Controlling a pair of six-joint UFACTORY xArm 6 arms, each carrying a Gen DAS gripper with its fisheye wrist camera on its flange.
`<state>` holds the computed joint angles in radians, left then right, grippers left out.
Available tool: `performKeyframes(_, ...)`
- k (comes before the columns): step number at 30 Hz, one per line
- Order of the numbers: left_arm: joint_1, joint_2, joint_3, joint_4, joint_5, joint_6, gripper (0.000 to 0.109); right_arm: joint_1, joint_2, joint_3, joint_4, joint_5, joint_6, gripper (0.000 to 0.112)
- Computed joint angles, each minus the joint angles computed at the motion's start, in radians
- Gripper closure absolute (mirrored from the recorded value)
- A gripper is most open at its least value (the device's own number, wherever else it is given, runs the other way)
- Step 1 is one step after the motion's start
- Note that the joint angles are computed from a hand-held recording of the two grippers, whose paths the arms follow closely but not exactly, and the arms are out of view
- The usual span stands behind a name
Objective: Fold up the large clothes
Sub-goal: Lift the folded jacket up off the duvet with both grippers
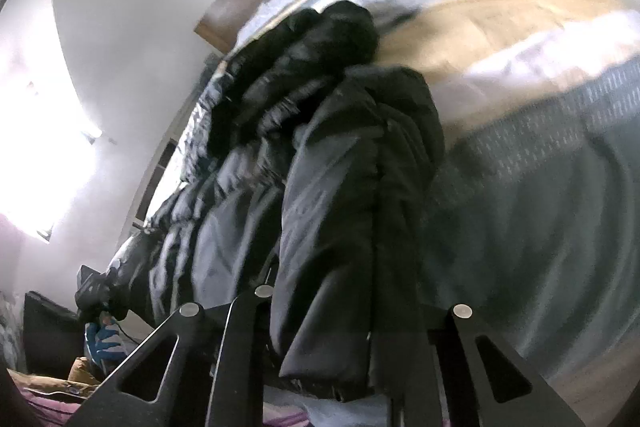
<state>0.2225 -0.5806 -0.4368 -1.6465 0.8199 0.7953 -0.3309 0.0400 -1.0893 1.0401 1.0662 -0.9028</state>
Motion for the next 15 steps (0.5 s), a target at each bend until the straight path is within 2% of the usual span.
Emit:
performKeyframes(10, 0.002, 0.067, -0.161, 0.009, -0.005, -0.001, 0.091, 0.017, 0.004, -0.102, 0.133, -0.021, 0.019, 0.097)
performKeyframes(15, 0.032, 0.169, -0.28, 0.005, -0.001, 0.004, 0.091, 0.032, 0.046, -0.201, 0.165, -0.048, 0.069, 0.097)
